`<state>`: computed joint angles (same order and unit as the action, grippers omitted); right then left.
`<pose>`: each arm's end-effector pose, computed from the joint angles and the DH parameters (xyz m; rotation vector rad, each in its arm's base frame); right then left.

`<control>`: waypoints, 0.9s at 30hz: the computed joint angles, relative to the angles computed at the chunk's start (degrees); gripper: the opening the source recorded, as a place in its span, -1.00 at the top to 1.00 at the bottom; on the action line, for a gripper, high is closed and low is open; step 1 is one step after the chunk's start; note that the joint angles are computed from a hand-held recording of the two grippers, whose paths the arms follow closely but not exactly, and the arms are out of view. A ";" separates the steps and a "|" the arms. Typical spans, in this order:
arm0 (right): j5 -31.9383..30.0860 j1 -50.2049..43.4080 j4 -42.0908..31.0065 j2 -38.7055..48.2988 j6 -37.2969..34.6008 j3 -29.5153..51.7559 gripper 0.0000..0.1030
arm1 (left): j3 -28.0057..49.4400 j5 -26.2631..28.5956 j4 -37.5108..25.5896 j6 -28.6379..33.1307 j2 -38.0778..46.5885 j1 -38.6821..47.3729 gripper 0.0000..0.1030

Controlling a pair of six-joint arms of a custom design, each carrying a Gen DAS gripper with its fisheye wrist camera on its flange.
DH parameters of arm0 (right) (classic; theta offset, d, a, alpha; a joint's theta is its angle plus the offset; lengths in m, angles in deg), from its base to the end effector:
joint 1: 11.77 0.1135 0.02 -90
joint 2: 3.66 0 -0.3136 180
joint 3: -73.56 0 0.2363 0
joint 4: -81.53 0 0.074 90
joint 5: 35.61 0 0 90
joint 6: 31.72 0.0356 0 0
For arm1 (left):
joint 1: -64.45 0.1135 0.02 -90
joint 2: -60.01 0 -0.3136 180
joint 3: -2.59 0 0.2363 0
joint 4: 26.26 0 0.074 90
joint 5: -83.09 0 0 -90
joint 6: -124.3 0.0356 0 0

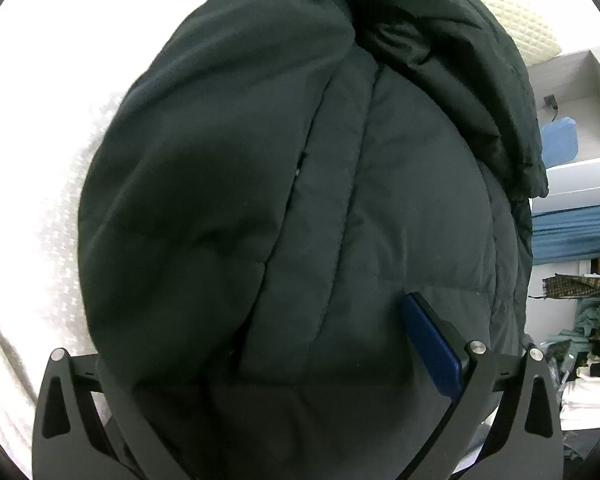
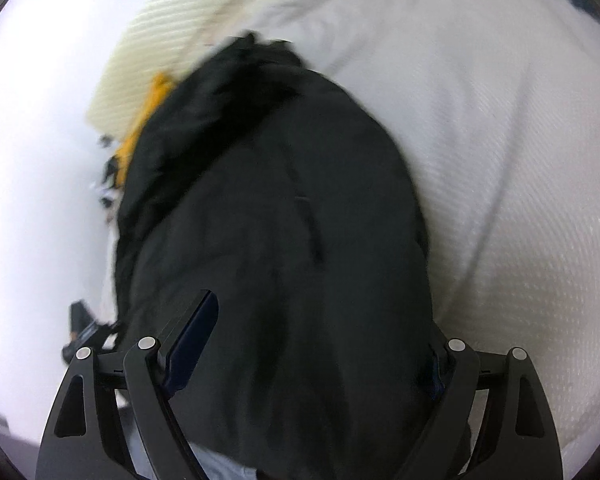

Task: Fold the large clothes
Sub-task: 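Lift the hem with both grippers and fold it toward the collar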

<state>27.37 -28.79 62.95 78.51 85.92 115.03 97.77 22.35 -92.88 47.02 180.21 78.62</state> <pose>0.2059 -0.0461 0.1792 0.8202 2.4436 0.6807 0.3813 0.0783 0.1796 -0.0484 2.9545 -0.7600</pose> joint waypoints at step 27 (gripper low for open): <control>-16.63 2.09 9.86 2.67 -0.46 -3.00 -0.20 | 4.30 14.52 -11.44 11.28 0.22 3.05 0.44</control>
<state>10.74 -26.70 72.81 81.18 85.46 112.03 102.07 36.87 -104.32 58.30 180.43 81.66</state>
